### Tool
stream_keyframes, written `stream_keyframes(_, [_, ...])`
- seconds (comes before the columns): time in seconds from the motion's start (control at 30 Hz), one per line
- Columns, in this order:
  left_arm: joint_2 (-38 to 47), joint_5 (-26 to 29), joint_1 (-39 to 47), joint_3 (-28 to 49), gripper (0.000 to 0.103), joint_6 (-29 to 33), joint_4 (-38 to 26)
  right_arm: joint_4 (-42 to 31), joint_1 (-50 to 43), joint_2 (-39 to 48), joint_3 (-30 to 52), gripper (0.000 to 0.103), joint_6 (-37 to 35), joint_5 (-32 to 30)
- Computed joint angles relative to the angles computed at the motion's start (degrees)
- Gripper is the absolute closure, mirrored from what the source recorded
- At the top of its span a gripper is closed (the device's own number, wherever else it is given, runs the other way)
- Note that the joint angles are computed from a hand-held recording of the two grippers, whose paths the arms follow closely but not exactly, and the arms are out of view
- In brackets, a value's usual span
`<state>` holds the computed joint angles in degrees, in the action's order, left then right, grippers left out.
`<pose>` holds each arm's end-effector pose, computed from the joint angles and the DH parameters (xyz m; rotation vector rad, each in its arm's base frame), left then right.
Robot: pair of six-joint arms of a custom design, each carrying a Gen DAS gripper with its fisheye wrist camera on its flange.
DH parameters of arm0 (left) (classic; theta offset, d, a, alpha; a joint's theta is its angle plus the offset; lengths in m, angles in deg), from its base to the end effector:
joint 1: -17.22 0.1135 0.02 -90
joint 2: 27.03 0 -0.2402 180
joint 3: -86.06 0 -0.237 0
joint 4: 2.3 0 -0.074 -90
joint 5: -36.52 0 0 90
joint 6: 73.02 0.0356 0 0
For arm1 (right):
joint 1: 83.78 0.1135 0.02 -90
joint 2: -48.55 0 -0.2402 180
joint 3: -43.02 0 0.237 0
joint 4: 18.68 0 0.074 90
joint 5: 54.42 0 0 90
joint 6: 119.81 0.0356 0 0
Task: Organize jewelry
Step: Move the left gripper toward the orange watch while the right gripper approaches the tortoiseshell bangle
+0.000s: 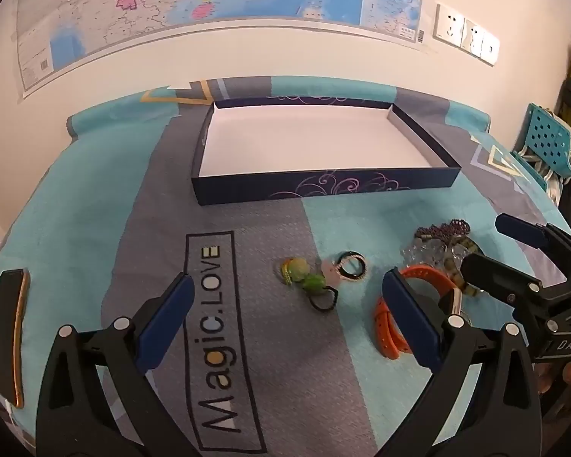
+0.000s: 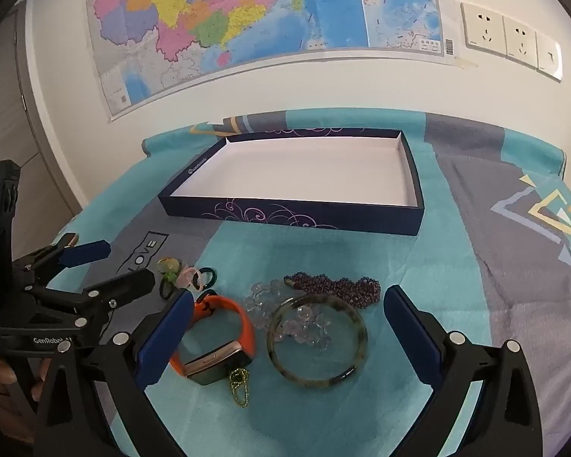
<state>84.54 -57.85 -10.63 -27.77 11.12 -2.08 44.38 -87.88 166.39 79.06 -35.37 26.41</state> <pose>0.3124 -0.1620 0.0905 0.4145 2.3285 -0.1964 0.2691 -0.0136 0.0563 -0.1327 1.8890 0.0370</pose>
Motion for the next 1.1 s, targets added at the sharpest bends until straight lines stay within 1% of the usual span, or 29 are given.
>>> stream_keyframes(0.03, [0.00,0.08,0.02,0.03,0.006,-0.17,-0.03,3.10,1.78,2.14,-0.71,0.006,-0.40,2.82])
stream_keyframes(0.07, [0.03,0.21,0.02,0.15,0.006,-0.32,-0.17,3.57,3.03,2.66,-0.83,0.006,0.23,4.34])
stream_keyframes(0.13, [0.12,0.08,-0.13,0.38,0.006,-0.56,-0.28,5.41,3.03,4.45,-0.92,0.006,0.73,3.87])
stream_keyframes(0.17, [0.02,0.14,-0.13,0.15,0.006,-0.64,0.08,3.67,2.24,3.71,-0.58,0.006,1.17,3.00])
stream_keyframes(0.2, [0.16,0.31,-0.39,-0.82,0.006,-0.78,1.70,3.16,1.23,3.46,-0.63,0.006,1.27,1.80])
stream_keyframes(0.23, [0.13,0.39,-0.47,-0.94,0.006,-0.85,1.78,0.68,-0.22,2.58,0.22,0.006,1.00,-0.09])
stream_keyframes(0.27, [-0.35,-0.75,-1.89,-1.90,0.006,-1.56,2.15,1.06,-0.28,2.84,0.00,0.006,1.16,-0.31])
stream_keyframes(0.4, [-0.21,-1.82,-3.74,-1.07,0.006,-2.30,0.69,2.71,0.22,3.89,-0.53,0.006,1.61,0.23])
stream_keyframes(0.43, [-0.04,0.41,-1.82,-1.33,0.006,-0.71,1.11,3.05,0.37,4.09,-0.65,0.006,1.61,0.51])
stream_keyframes(0.67, [0.52,-0.12,-2.63,-1.47,0.006,-0.80,1.53,1.35,-0.66,3.42,-0.50,0.006,1.65,-0.48])
stream_keyframes(1.1, [1.35,-0.73,-3.76,-1.79,0.006,-0.71,2.41,1.98,-1.18,4.26,-0.44,0.006,1.53,-1.03])
